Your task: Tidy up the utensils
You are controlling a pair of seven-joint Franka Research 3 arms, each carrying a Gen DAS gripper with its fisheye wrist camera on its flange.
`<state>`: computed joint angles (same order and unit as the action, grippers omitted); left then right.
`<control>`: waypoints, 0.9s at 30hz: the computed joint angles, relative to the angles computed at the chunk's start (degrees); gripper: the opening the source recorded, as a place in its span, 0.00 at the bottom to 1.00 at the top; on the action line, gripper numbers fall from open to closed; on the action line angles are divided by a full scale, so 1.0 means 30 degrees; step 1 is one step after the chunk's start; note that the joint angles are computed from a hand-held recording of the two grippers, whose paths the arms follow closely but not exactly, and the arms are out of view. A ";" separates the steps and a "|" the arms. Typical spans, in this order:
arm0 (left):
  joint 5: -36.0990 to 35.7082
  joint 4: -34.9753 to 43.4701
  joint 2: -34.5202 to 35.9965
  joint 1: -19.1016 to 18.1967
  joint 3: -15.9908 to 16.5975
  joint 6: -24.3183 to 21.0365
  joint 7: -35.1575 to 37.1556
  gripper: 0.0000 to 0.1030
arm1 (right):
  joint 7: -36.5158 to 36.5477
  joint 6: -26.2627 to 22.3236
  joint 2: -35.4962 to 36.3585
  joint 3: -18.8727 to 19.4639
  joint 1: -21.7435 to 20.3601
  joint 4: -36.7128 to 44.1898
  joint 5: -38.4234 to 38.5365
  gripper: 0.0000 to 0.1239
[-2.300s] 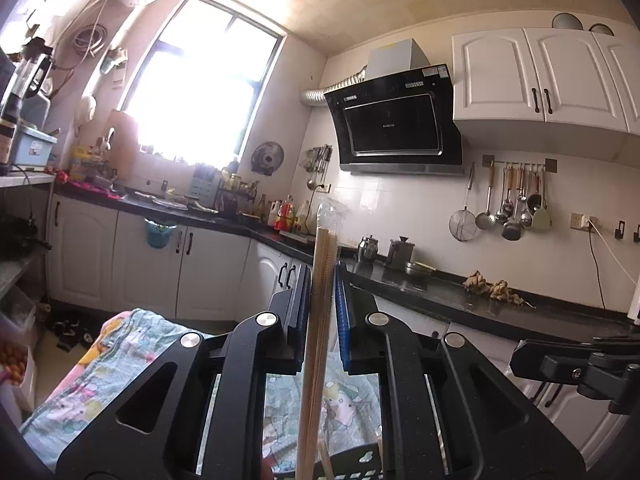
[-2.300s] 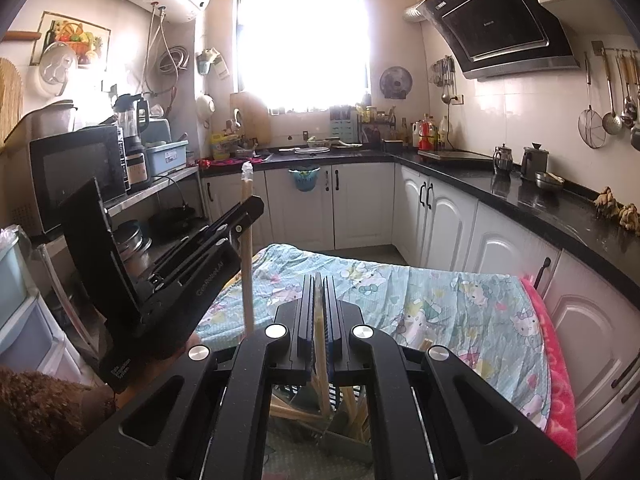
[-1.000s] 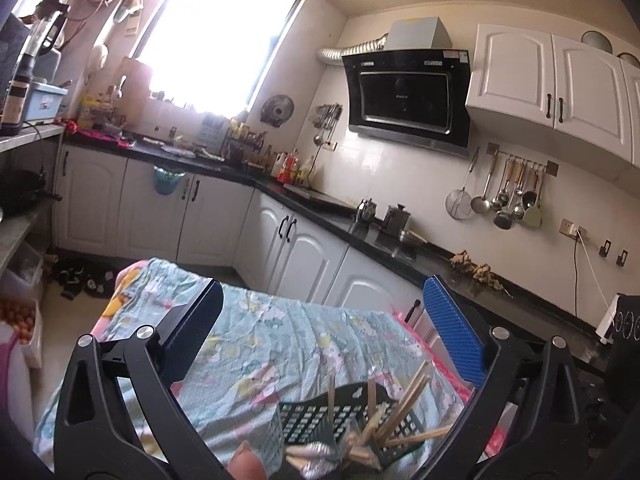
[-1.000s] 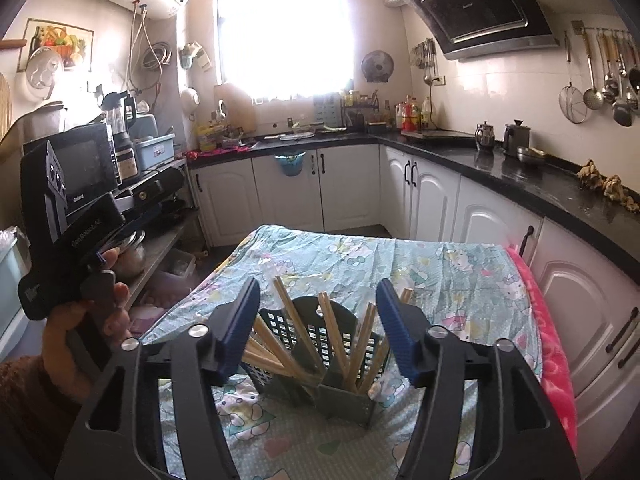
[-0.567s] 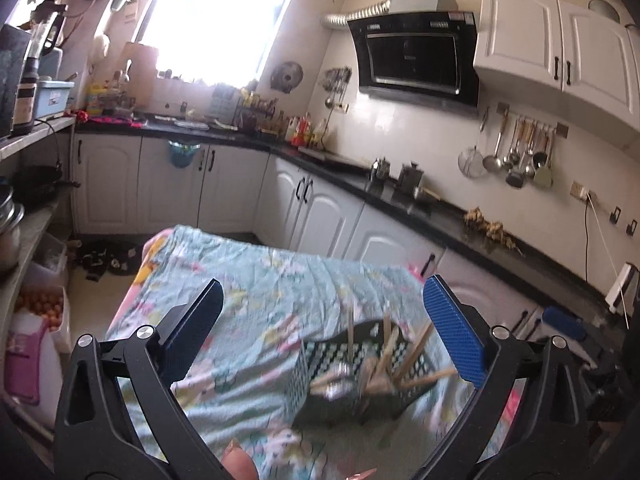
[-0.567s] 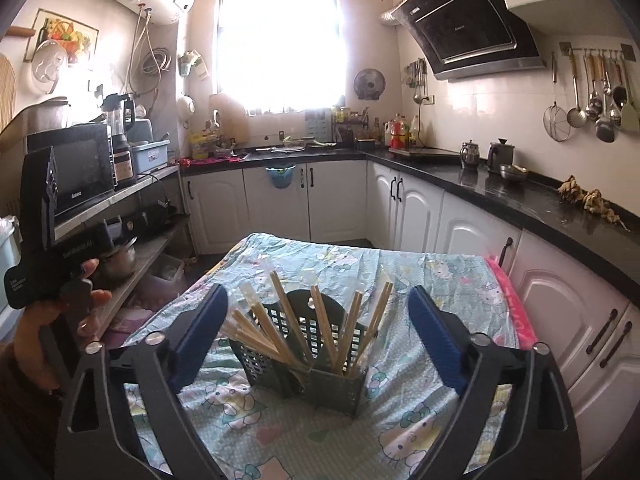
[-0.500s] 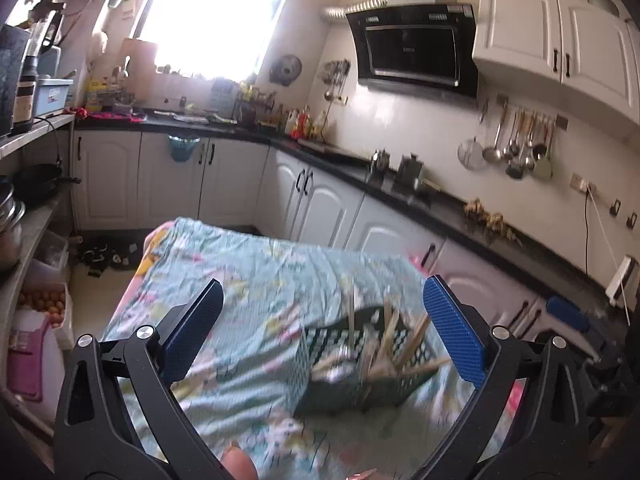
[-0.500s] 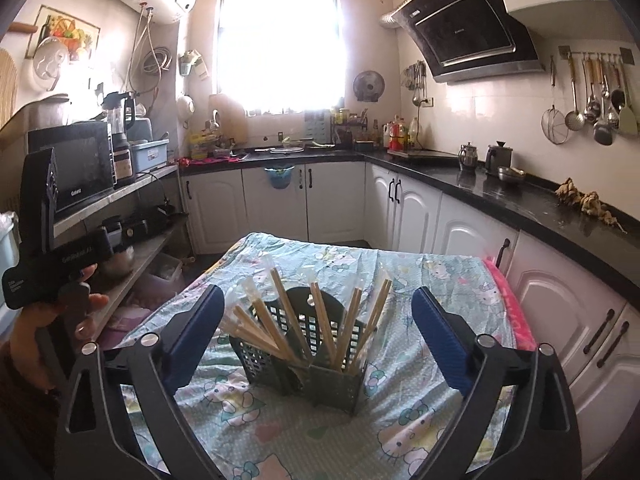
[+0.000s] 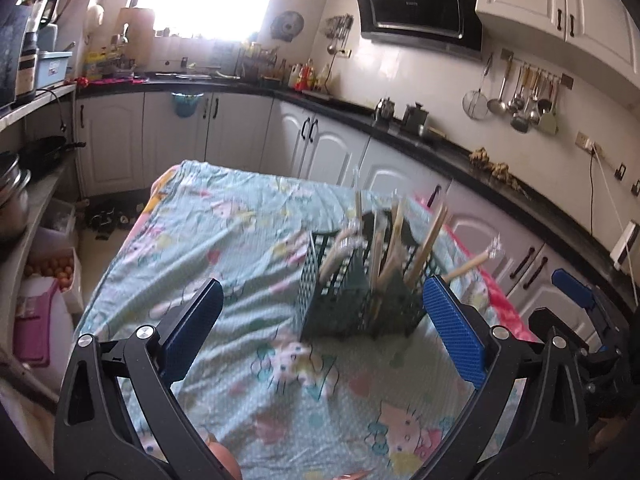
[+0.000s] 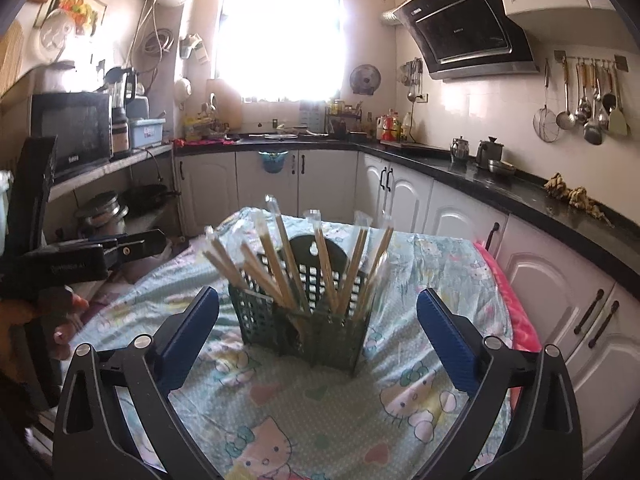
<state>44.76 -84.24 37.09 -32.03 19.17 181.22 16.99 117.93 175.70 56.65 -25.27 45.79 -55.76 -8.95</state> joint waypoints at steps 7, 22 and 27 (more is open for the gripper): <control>0.0860 -0.0873 0.0217 -0.1670 0.1765 0.0468 -0.1304 0.90 | 0.2096 0.1292 0.0637 -0.3842 0.2505 -0.2002 0.0411 0.78; -0.4368 -0.3252 0.6043 -1.1507 1.5020 0.5031 -0.5387 0.90 | 0.3947 0.5710 0.3986 -1.1019 0.7090 -0.5576 0.7230 0.78; -0.6282 -0.4005 0.6849 -1.2429 1.5941 0.5440 -0.4627 0.90 | 0.3032 0.6467 0.4130 -1.0788 0.7233 -0.5815 0.8540 0.78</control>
<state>25.92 -96.26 57.64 -69.32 66.99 197.54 3.11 127.03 195.10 69.04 -57.63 67.49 -73.21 16.67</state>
